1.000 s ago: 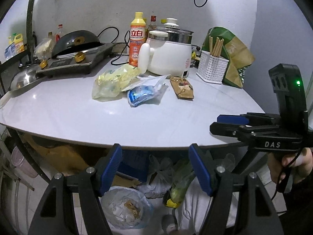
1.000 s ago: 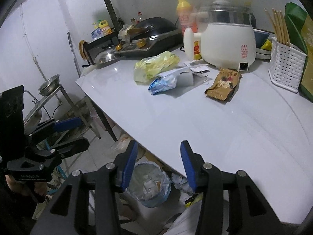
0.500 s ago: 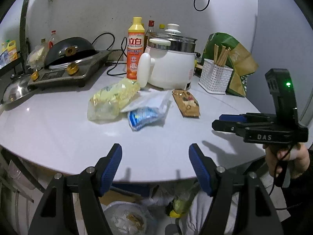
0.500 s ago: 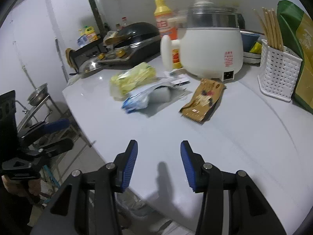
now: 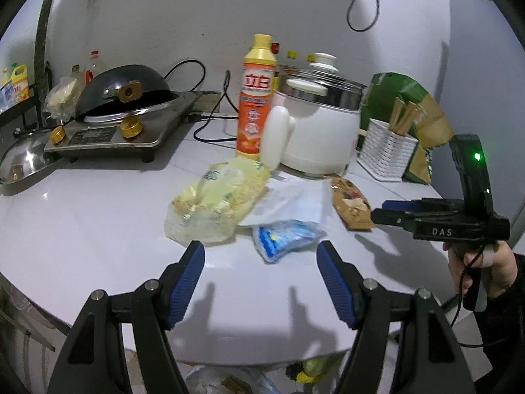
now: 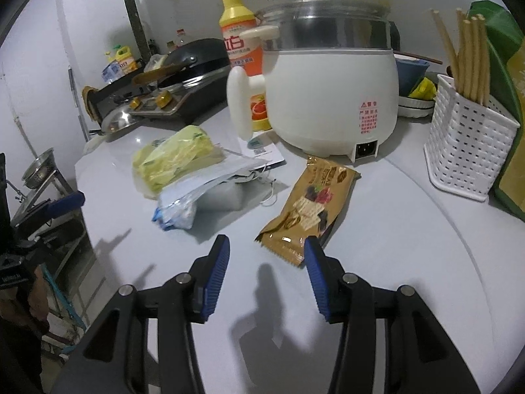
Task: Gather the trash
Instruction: 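Grasp the yellow-green bag with the left tool while the right tool grasps the brown snack wrapper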
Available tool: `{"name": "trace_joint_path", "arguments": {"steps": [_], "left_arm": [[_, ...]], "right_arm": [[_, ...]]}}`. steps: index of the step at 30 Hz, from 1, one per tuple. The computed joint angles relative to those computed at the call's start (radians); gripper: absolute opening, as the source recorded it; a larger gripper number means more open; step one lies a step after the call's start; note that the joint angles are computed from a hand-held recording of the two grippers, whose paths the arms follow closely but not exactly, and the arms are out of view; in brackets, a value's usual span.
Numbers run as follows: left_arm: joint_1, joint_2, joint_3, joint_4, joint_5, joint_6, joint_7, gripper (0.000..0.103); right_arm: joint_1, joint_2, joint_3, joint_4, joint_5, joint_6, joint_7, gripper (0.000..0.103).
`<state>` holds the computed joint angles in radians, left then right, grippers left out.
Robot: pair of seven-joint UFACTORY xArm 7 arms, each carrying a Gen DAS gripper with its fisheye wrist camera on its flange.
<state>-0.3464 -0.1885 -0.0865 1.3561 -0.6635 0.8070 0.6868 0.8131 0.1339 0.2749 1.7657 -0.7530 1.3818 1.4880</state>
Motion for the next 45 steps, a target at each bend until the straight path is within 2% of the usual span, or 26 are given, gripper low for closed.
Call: {"name": "trace_joint_path", "arguments": {"steps": [1,3,4,6,9,11,15,18,22,23,24,25,28,32,34,39,41,42,43,44,45], "left_arm": [[0.001,0.021,0.004,0.016,-0.009,0.000,-0.002,0.071],[0.009,0.050,0.001,0.035,-0.009,-0.013,-0.010,0.071],[0.012,0.070,-0.002,0.051,-0.009,-0.023,-0.015,0.071],[0.021,0.118,-0.012,0.092,-0.001,-0.042,-0.033,0.071],[0.034,0.183,-0.032,0.149,0.023,-0.088,-0.069,0.085],[0.044,0.222,-0.043,0.187,0.028,-0.096,-0.086,0.085],[0.069,0.305,-0.065,0.275,0.032,-0.067,-0.108,0.086],[0.094,0.366,-0.085,0.350,0.014,0.024,-0.102,0.086],[0.107,0.378,-0.103,0.363,0.021,0.053,-0.060,0.086],[0.109,0.380,-0.106,0.366,0.018,0.057,-0.050,0.086],[0.110,0.380,-0.107,0.365,0.016,0.058,-0.040,0.086],[0.109,0.376,-0.108,0.358,0.023,0.050,-0.036,0.086],[0.099,0.365,-0.107,0.340,0.051,0.026,-0.035,0.086],[0.092,0.359,-0.107,0.331,0.074,0.023,-0.036,0.085],[0.084,0.350,-0.104,0.322,0.103,0.021,-0.048,0.075],[0.073,0.333,-0.104,0.308,0.133,0.027,-0.044,0.075],[0.068,0.330,-0.105,0.303,0.137,0.028,-0.040,0.070],[0.065,0.329,-0.105,0.302,0.144,0.028,-0.041,0.062],[0.063,0.326,-0.106,0.299,0.146,0.027,-0.038,0.050],[0.059,0.324,-0.106,0.298,0.157,0.029,-0.043,0.045],[0.054,0.321,-0.105,0.296,0.169,0.028,-0.052,0.036]], "right_arm": [[-0.002,0.007,-0.002,0.007,0.002,0.005,-0.004,0.048],[-0.005,0.021,-0.011,0.022,0.001,0.019,-0.009,0.060],[-0.005,0.025,-0.015,0.024,0.000,0.026,-0.008,0.062],[-0.008,0.038,-0.025,0.035,0.008,0.046,-0.007,0.063],[-0.015,0.048,-0.038,0.042,0.026,0.055,-0.007,0.063],[-0.019,0.057,-0.045,0.050,0.031,0.061,-0.019,0.063],[-0.017,0.076,-0.059,0.076,0.036,0.103,-0.010,0.063],[-0.021,0.081,-0.069,0.075,0.052,0.121,-0.005,0.063],[-0.039,0.065,-0.071,0.045,0.079,0.118,0.003,0.063],[-0.040,0.065,-0.069,0.043,0.075,0.122,0.000,0.060],[-0.041,0.074,-0.068,0.053,0.072,0.134,-0.014,0.048],[-0.038,0.083,-0.068,0.065,0.068,0.150,-0.022,0.042],[-0.035,0.088,-0.070,0.067,0.061,0.146,-0.039,0.033],[-0.019,0.093,-0.070,0.079,0.050,0.145,-0.054,0.011],[-0.013,0.088,-0.067,0.073,0.045,0.137,-0.059,0.011],[0.004,0.061,-0.050,0.051,0.038,0.125,-0.055,0.009],[0.016,0.053,-0.041,0.051,0.030,0.140,-0.044,0.009],[0.020,0.047,-0.036,0.048,0.028,0.143,-0.039,0.009],[0.023,0.040,-0.032,0.043,0.026,0.144,-0.033,0.009],[0.028,0.038,-0.026,0.046,0.021,0.151,-0.028,0.009],[0.034,0.035,-0.021,0.047,0.016,0.156,-0.025,0.009]]}}
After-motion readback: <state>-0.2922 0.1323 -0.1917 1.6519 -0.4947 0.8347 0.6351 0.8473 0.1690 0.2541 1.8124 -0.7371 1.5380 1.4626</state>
